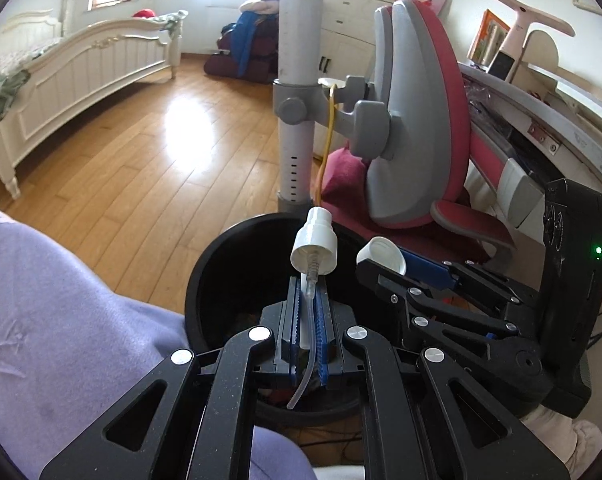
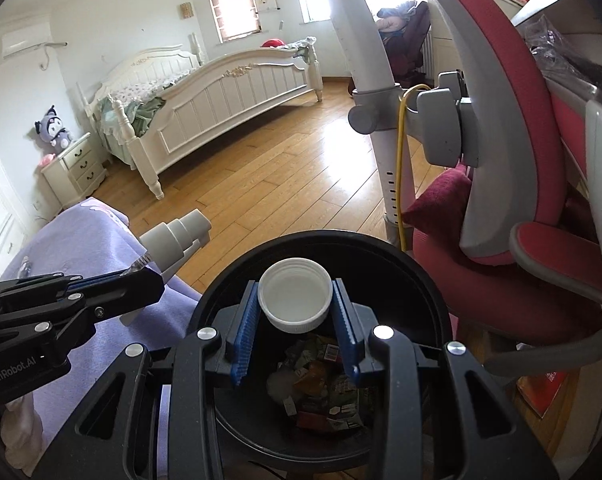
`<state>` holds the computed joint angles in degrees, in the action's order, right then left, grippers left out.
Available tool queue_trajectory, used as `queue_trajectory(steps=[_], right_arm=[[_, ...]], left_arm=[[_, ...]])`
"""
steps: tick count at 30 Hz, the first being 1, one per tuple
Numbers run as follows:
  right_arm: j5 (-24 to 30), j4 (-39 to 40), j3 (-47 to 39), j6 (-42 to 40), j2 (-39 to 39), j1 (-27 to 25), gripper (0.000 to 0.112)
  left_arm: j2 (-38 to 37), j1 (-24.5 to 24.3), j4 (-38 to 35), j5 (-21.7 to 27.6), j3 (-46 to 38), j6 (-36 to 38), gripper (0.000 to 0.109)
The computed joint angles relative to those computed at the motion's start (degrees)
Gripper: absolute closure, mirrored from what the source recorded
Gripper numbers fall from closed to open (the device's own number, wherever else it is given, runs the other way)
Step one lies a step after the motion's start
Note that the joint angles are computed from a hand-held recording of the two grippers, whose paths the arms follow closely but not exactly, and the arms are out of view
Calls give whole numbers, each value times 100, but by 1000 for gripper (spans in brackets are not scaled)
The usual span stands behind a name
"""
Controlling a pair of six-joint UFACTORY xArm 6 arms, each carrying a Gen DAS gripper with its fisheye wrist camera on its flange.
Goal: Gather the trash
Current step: 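Carry the white cup and spray bottle over the black bin and open both tools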
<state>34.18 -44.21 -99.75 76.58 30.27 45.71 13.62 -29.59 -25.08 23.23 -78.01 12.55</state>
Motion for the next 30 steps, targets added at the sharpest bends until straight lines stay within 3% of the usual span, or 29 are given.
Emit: queue_trajectory(steps=[16, 26, 28, 30], right_arm=[[106, 221, 21, -204, 32, -43, 76], [218, 238, 119, -113, -43, -70, 75], [251, 374, 113, -225, -32, -84, 72], [337, 449, 100, -303, -25, -60, 61]], left_arm=[[392, -61, 253, 235, -446, -142, 100], [451, -138, 430, 142, -525, -255, 100], [400, -154, 506, 118, -460, -296, 80], [295, -174, 677, 14, -321, -423, 62]])
